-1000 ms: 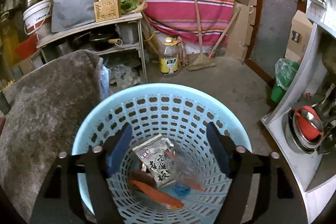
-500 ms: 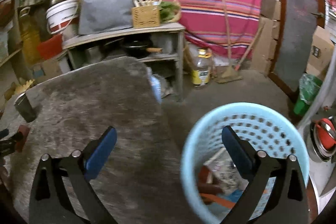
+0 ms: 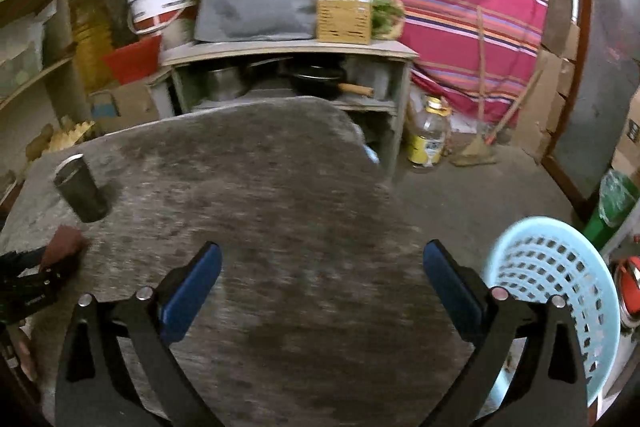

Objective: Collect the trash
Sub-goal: 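Hold the pad in the left tool while the right tool grasps the black cup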

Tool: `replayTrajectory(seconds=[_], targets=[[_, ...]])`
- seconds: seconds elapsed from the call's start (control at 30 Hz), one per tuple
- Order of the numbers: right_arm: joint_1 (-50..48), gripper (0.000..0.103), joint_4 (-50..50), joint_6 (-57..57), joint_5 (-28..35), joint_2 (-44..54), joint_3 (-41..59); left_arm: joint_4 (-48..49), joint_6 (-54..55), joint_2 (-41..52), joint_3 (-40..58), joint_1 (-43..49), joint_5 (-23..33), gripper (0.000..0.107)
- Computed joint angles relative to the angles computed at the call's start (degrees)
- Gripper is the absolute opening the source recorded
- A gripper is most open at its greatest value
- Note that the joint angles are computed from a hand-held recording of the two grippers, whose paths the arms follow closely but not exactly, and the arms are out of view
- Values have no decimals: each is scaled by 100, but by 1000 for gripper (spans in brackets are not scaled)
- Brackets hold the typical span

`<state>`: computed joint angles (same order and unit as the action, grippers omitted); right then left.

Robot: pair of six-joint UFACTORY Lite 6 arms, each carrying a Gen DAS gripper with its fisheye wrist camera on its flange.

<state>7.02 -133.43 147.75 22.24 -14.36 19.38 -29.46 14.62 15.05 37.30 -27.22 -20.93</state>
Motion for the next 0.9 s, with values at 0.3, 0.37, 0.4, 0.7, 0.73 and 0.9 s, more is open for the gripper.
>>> replayTrajectory(seconds=[0.3,0.37,0.4,0.7,0.73,0.9], targets=[[2210,99,2189,-1139,694,1769,1754,2652,-1276,-1561,-848,2302,161,62],[2492,99,2397,-1289,684,2340,2343,3319,-1693,-1534,-774,2791,126,62],[2567,99,2439,-1332,661,2533,2555,3588,-1825,-1488,-712,3065,90,62],[3140,98,3651,-2695,173,4840,5360,4796,-2532,-561,195,4169,6,62],[3148,99,3819,-2889,109,5043,5637,4863,-2582,-476,253,4233,-3,62],[3114,97,4870,-4115,0,5928,6881,5003,-2700,-390,333,4337,3,62]])
